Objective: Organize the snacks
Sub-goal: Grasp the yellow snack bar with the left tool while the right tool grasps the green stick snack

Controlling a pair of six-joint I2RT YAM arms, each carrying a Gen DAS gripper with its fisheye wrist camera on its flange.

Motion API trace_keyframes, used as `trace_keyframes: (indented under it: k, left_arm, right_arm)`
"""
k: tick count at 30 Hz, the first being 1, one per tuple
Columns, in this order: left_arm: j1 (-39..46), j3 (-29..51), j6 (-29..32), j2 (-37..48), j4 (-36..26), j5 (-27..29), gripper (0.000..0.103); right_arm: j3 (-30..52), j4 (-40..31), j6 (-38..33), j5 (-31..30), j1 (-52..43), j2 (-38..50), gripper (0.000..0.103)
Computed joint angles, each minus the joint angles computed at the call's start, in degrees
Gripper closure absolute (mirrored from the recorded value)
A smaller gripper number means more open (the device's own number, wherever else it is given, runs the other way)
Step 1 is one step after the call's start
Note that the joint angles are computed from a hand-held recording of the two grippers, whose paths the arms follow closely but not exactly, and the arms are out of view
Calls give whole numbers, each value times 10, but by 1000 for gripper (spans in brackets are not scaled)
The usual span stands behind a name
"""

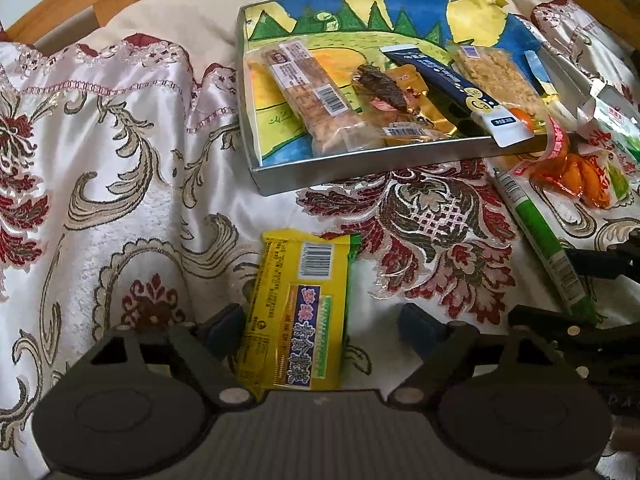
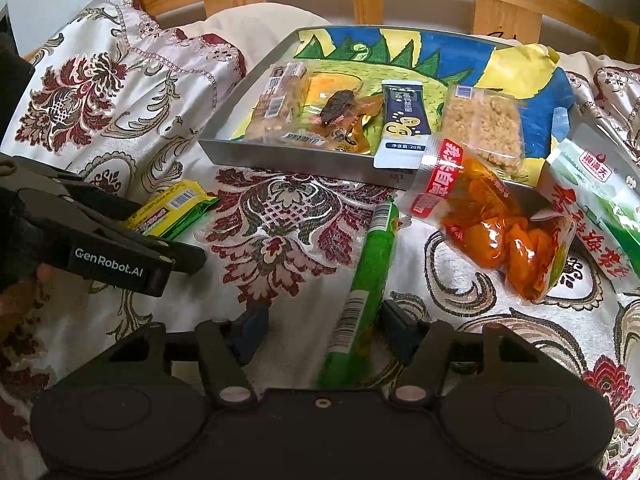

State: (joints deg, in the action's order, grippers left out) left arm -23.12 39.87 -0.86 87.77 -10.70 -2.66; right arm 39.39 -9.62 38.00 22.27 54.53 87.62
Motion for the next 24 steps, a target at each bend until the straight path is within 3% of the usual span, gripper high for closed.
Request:
trace_keyframes:
  k: [5, 13, 21, 24]
  left_arm:
    - [1, 3, -8, -1, -9, 6, 19]
    - [-12, 5, -12, -13, -26, 26, 35]
    - [-35, 4, -12, -17, -32, 22, 34]
    - [-33, 7, -22, -13, -31, 19, 28]
  right_arm:
    - [2, -4, -1, 4, 2, 1, 41]
    - [2, -8, 2, 13, 2, -1, 61]
    - [8, -18, -1, 20, 5, -1, 74]
    - [8, -17, -4, 22, 6, 2, 74]
